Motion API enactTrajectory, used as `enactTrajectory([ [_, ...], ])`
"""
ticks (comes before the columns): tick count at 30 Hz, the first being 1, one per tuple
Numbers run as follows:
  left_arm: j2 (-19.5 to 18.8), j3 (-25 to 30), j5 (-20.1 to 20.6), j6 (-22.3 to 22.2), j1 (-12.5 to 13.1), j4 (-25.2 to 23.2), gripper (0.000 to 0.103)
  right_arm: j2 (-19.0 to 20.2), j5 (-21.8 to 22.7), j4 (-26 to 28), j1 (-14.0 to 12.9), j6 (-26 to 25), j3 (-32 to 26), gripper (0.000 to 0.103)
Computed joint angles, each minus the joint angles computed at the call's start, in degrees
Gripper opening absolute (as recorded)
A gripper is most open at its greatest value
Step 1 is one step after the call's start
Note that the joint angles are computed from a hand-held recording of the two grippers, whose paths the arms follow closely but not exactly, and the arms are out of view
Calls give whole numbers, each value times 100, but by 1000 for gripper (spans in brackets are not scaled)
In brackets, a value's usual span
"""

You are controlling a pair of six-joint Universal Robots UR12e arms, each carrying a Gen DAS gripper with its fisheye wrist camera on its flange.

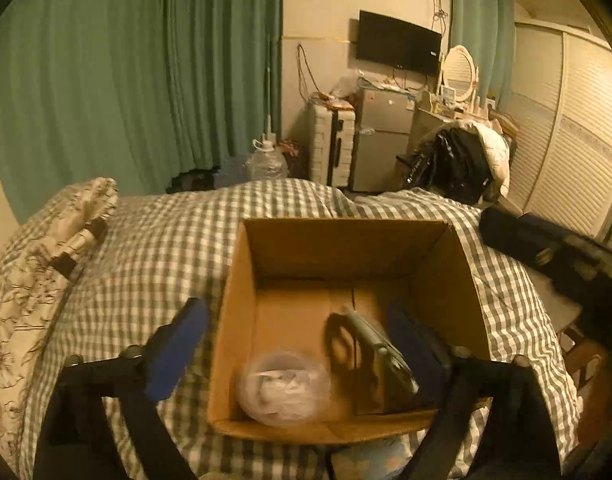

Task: Organize objects
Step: 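Carry the clear jar and green piece into the cardboard box and open both grippers, then grasp the white cloud toy with the right gripper while the left grasps the white lace cloth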

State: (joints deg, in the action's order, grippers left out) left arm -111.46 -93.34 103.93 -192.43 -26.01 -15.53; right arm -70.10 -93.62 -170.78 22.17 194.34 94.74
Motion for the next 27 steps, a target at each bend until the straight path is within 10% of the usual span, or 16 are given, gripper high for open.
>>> enactTrajectory([
  [15, 1441, -1259, 610, 80, -119, 170, 103, -1312, -1789, 327, 755, -420, 798, 93],
  [27, 2151, -2408, 783, -556, -351, 139, 103, -1432, -2777, 465, 1545, -232, 1363, 96],
])
